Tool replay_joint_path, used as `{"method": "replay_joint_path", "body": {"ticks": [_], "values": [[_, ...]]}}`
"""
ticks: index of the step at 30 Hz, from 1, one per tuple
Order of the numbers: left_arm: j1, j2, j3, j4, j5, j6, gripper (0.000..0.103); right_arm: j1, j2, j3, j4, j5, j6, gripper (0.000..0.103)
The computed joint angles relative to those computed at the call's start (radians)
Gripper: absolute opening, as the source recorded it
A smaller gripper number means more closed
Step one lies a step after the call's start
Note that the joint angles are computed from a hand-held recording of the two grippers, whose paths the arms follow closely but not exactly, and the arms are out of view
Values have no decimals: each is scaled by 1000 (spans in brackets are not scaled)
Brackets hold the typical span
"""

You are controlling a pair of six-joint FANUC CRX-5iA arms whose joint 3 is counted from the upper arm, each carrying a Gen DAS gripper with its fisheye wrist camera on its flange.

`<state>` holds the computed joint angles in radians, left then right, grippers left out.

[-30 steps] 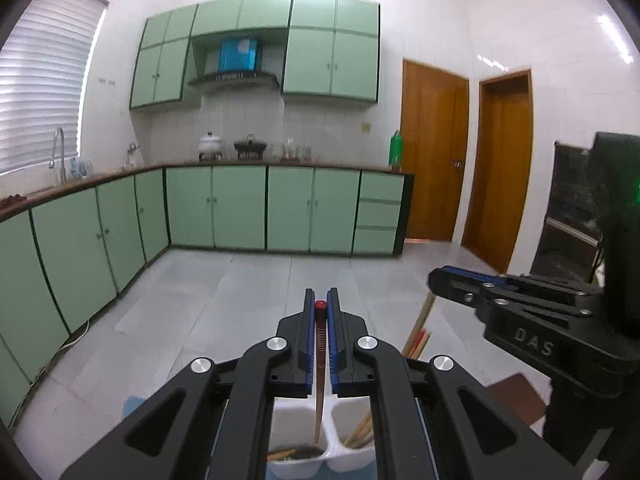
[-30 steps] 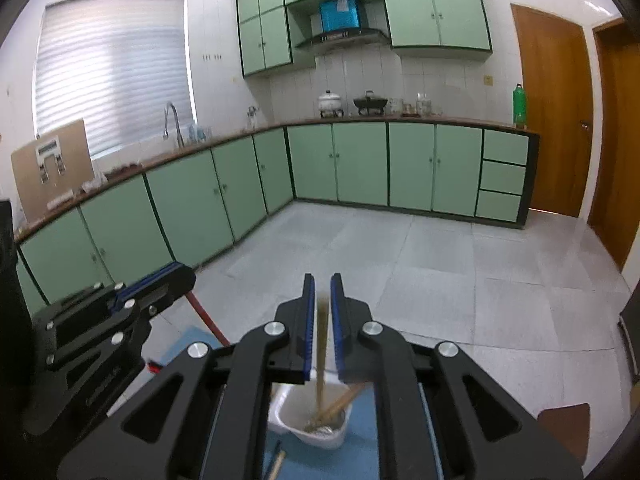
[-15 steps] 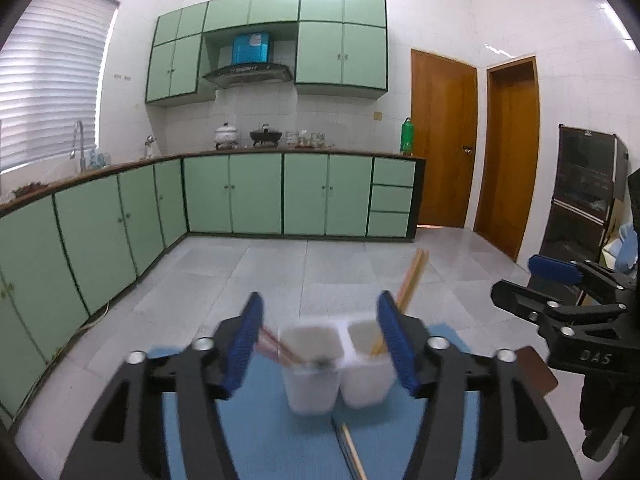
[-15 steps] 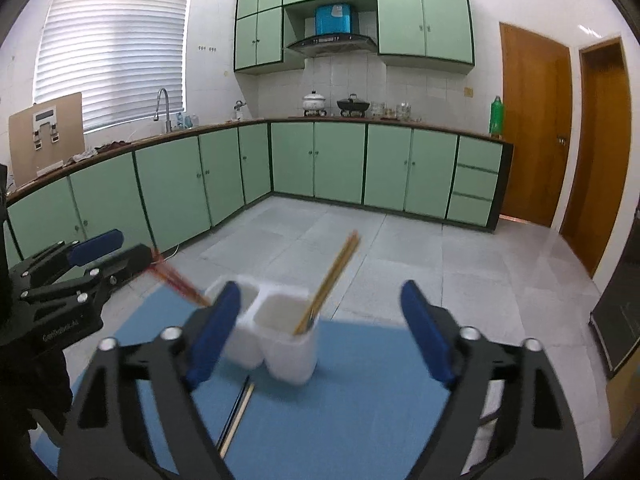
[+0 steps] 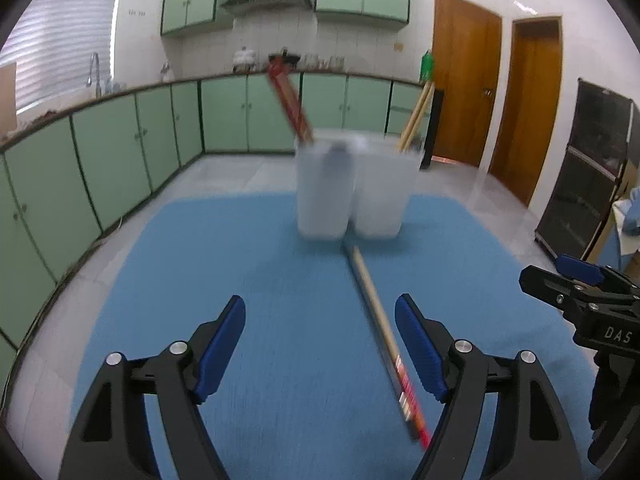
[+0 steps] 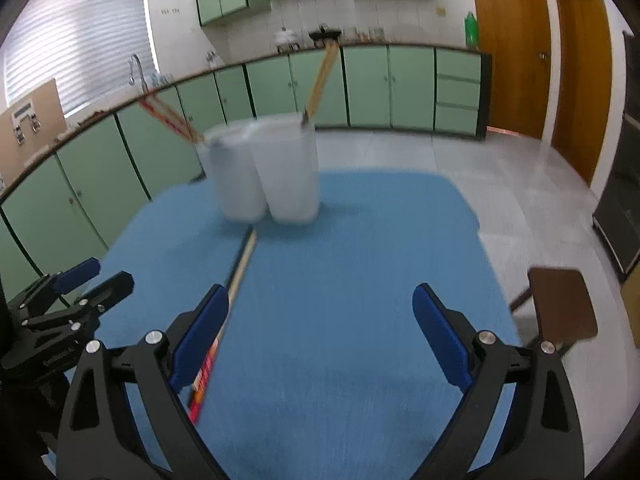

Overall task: Organize utensils
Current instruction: 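Withdraw both tools back toward the last two chopsticks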

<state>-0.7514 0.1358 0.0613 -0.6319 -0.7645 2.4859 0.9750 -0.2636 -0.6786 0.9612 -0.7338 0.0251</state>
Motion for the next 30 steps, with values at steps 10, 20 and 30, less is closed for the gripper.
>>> {"method": "replay_joint_path", "body": {"ticks": [10, 20, 30], "values": [[4, 0, -76, 67, -68, 1, 76, 101, 26, -26, -135, -3, 12, 90], [14, -2, -77, 81, -110, -12, 76, 168, 91, 26, -212, -17, 82, 80], [24, -9, -91, 96, -102, -13, 76, 200, 135, 76, -232, -70, 146, 60]]}}
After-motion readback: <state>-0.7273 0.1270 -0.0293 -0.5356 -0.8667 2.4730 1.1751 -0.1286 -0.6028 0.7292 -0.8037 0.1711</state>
